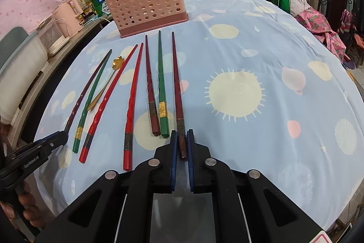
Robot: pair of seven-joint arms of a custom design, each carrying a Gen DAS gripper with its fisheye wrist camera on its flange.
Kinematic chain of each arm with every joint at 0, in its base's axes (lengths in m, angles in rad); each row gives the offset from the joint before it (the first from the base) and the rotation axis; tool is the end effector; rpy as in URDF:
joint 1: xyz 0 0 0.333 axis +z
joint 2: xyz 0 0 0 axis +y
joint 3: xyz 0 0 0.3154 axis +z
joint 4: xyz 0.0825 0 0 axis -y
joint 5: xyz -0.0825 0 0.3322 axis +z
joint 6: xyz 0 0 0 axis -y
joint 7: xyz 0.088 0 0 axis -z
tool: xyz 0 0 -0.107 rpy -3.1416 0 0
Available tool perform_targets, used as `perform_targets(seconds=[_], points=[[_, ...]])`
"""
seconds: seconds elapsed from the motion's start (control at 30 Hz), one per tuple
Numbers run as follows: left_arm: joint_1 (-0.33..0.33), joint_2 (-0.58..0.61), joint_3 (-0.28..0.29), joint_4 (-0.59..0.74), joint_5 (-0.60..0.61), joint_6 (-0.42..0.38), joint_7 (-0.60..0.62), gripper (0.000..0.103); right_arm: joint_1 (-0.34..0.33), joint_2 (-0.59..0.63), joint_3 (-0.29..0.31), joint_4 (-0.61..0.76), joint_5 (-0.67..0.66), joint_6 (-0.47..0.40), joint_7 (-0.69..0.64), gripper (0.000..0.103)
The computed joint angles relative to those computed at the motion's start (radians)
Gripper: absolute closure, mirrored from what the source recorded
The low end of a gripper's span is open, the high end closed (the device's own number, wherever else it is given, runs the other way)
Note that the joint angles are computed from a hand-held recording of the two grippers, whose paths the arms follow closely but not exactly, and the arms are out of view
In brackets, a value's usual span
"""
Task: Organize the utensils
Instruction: 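Grasp a dark red chopstick with the left tool while the right tool grasps another dark red chopstick, then lift both held chopsticks and carry them above the pink basket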
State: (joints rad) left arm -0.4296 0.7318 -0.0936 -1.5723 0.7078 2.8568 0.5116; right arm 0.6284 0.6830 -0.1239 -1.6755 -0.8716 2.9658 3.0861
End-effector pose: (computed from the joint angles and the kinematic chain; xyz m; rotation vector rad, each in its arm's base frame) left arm 0.5936 -0.3664 0.3007 -1.8762 1.9700 -0.7579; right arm 0.5544 0.3832 0.2922 -1.6314 1.8756 -0.4282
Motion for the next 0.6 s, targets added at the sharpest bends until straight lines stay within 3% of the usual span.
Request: perform_targets(seconds=[0.1, 0.37, 0.6], points=[[0.016, -0.009, -0.016, -0.018, -0.016, 0.020, 0.009, 0.096, 0.022, -0.017, -0.026, -0.016, -0.025, 0.007, 0.035, 0.096], [-0.007, -0.072, 0.019, -0.074, 0.019, 0.044, -0.047, 0.096, 0.077, -0.086, -0.101, -0.057, -0.189, 0.026, 0.212, 0.096], [-0.029, -0.144, 0.063, -0.114, 0.108, 0.069, -0.154, 0.096, 0.064, -0.146, -0.090, -0.066, -0.347, -0.004, 0.354, 0.096]])
